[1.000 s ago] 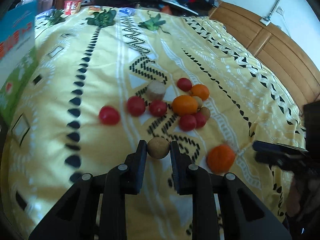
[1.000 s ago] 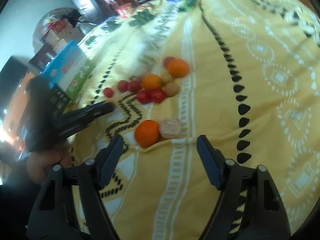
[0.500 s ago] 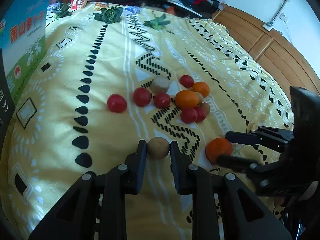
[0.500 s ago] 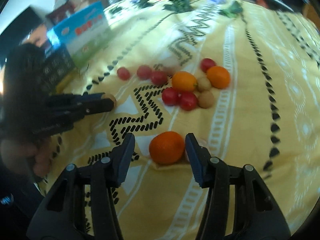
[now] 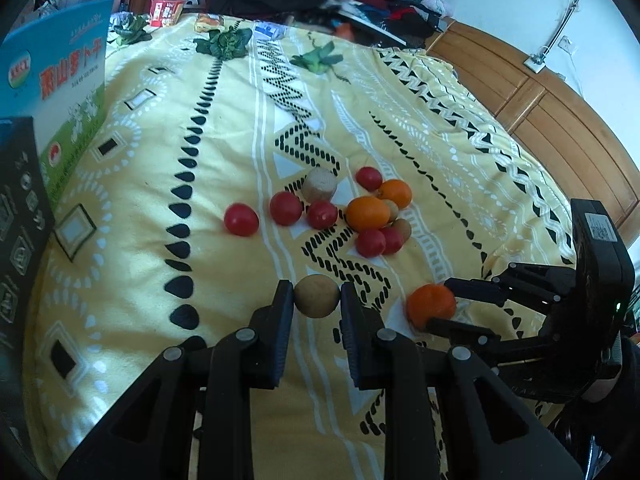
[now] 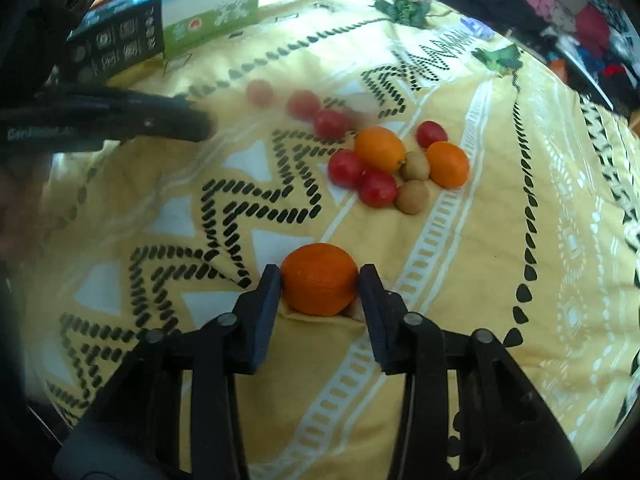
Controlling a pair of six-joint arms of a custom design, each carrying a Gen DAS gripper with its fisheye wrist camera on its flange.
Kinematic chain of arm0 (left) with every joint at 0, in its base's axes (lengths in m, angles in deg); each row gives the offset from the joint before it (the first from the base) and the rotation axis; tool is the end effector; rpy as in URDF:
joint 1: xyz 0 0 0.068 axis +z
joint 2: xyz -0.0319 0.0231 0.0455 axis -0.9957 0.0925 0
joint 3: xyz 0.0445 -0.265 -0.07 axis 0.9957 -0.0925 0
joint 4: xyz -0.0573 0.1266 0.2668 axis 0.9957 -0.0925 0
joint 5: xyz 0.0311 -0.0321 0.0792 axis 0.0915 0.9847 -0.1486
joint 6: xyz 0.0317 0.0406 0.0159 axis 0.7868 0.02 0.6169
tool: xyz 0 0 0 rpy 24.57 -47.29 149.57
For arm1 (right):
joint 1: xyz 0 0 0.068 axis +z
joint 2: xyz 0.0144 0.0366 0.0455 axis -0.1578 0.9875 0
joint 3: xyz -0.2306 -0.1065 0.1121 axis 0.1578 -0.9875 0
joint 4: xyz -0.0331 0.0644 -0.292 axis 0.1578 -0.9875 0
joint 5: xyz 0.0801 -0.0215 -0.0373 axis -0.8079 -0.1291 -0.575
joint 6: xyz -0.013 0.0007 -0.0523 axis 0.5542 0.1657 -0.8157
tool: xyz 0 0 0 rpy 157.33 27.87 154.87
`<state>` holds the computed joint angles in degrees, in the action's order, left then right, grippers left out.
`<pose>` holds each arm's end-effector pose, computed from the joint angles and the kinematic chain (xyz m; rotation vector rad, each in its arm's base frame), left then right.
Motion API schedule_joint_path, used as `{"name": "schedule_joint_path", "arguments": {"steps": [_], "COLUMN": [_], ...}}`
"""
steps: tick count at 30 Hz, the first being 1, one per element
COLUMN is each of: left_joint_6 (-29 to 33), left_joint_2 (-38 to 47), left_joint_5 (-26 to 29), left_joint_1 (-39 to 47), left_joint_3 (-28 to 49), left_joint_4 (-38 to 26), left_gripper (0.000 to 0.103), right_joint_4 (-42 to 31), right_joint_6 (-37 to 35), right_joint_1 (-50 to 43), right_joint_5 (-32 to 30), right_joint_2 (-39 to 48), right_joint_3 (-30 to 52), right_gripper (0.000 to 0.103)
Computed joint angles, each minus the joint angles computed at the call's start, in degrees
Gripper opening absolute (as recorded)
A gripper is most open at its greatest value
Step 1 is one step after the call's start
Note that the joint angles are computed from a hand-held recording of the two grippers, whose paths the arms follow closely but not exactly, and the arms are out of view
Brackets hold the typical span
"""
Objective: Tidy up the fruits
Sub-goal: 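Grasp an orange with the right gripper while the left holds the potato, then carry the potato in the left gripper over the steel bowl and release it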
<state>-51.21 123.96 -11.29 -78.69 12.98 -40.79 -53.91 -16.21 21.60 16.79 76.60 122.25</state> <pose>0.3476 0.0134 0.0645 0.6506 2.4343 -0.7465 0.2744 0.1540 0.0600 -0.3208 2.6094 -0.0280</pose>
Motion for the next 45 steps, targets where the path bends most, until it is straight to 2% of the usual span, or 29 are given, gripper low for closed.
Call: {"name": "schedule_joint_path", "arguments": {"steps": [4, 8, 11, 15, 19, 21, 23, 26, 31, 34, 35, 37, 40, 45], "left_joint_6": [1.52, 1.89, 3.04, 5.13, 6.24, 5.87, 4.99, 2.63, 3.76, 5.22, 5.51, 6.22, 7.1, 7.44], "left_joint_2": [-3.8, -8.49, -13.02, -16.73, -16.78, -15.02, -11.96, -5.92, 6.35, 10.87, 11.66, 12.85, 14.09, 14.01], "left_joint_5": [1.4, 3.75, 6.39, 10.59, 14.14, 14.7, 14.95, 12.27, 9.03, 8.95, 9.19, 9.7, 9.83, 9.54], "left_joint_1": [2.5, 6.02, 10.48, 18.42, 27.68, 32.53, 36.73, 42.35, 48.51, 50.98, 51.39, 51.94, 51.55, 50.38], "left_joint_3": [-0.44, -0.7, -0.06, 3.17, 9.47, 13.88, 18.96, 26.89, 40.33, 44.41, 44.66, 45.23, 45.71, 45.11], "left_joint_4": [-2.26, -4.28, -7.36, -12.02, -15.98, -16.49, -16.84, -15.09, -20.89, -24.0, -24.16, -24.77, -25.45, -26.3], "left_gripper": [0.024, 0.024, 0.024, 0.024, 0.024, 0.024, 0.024, 0.024, 0.024, 0.024, 0.024, 0.024, 0.024, 0.024], "right_joint_4": [1.87, 0.12, -1.73, -2.76, -2.74, -2.52, -2.79, -4.52, -7.9, -7.87, -8.19, -7.99, -9.76, -8.24], "right_joint_6": [3.44, 6.09, 7.1, 6.19, 4.45, 3.81, 2.97, 0.63, 0.26, 1.17, 2.9, 5.62, 9.88, 12.3], "right_joint_1": [0.42, 2.65, 5.11, 8.4, 11.56, 13.48, 15.21, 17.89, 19.34, 18.34, 17.57, 16.79, 15.26, 15.2], "right_joint_5": [-0.14, 2.21, 4.61, 6.24, 5.25, 4.51, 2.66, 0.76, -1.14, -0.17, -0.14, 1.22, -2.66, -8.99], "right_joint_2": [-6.36, -13.39, -16.83, -16.79, -11.46, -8.15, -3.41, 4.49, 13.48, 12.86, 12.21, 10.53, 12.48, 21.5], "right_joint_3": [-3.34, -3.54, -1.09, 5.57, 15.61, 20.78, 28.01, 39.41, 51.47, 47.65, 44.87, 38.47, 32.11, 34.21], "right_gripper": [0.04, 0.04, 0.04, 0.04, 0.039, 0.035, 0.035, 0.034, 0.035, 0.037, 0.041, 0.042, 0.042, 0.042]}}
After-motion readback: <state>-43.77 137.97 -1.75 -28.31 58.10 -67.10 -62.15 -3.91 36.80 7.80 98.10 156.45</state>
